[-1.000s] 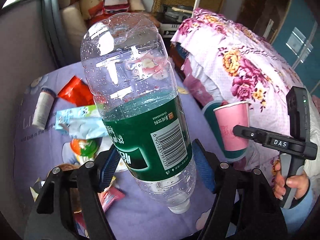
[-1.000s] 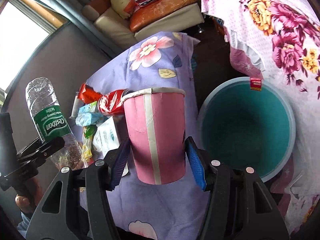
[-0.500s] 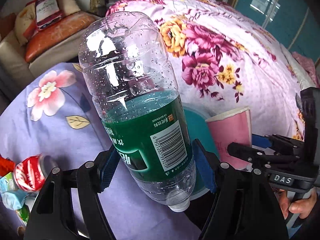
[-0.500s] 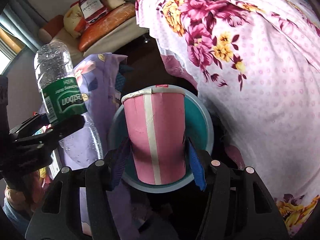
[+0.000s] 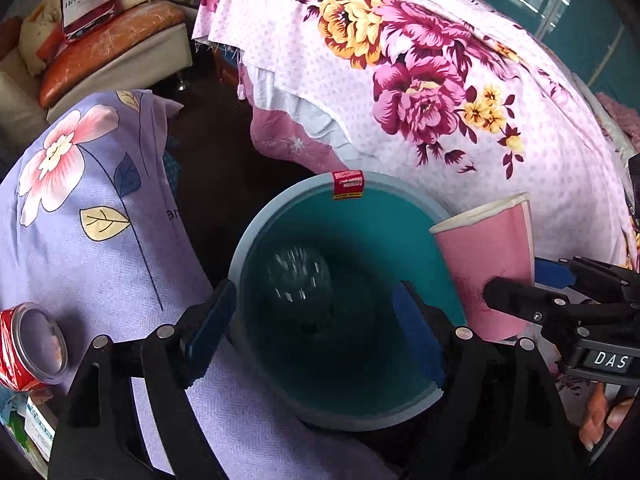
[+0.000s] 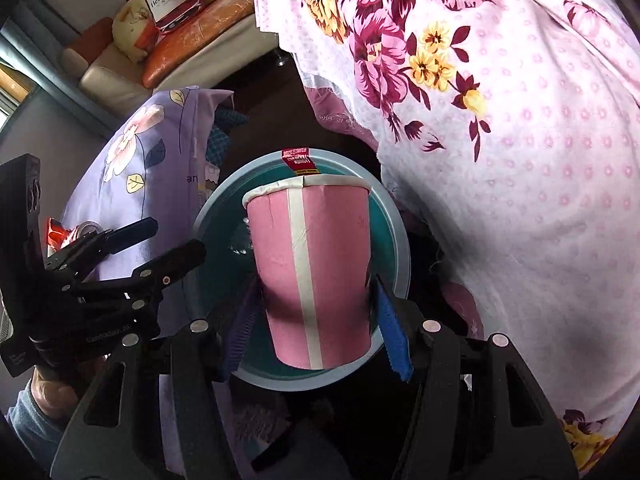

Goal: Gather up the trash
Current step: 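Open the right tool dropping the cup while the left tool drops the bottle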

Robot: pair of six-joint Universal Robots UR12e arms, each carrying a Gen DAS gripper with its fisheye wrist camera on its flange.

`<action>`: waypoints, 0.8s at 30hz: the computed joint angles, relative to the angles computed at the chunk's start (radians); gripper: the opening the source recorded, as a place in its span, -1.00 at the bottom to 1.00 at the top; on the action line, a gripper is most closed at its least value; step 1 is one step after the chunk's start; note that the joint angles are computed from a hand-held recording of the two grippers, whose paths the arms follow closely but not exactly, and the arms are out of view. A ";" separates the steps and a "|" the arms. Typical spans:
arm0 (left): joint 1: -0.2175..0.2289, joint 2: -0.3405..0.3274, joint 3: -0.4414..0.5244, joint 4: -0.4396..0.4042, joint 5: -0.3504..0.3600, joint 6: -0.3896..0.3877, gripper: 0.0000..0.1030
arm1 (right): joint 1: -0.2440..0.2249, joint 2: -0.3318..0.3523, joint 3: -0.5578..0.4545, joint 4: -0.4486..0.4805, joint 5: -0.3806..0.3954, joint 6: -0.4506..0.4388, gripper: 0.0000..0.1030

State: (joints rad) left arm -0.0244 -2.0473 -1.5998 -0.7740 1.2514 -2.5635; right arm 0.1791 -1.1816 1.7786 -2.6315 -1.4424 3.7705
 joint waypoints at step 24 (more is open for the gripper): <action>0.105 0.095 -0.070 0.030 -0.099 -0.066 0.78 | 0.026 0.005 -0.042 0.098 0.022 0.008 0.46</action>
State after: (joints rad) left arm 0.0804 -1.9525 -1.6698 -0.7436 1.1525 -2.6291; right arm 0.2055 -1.1764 1.7365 -2.5338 -1.4201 3.7787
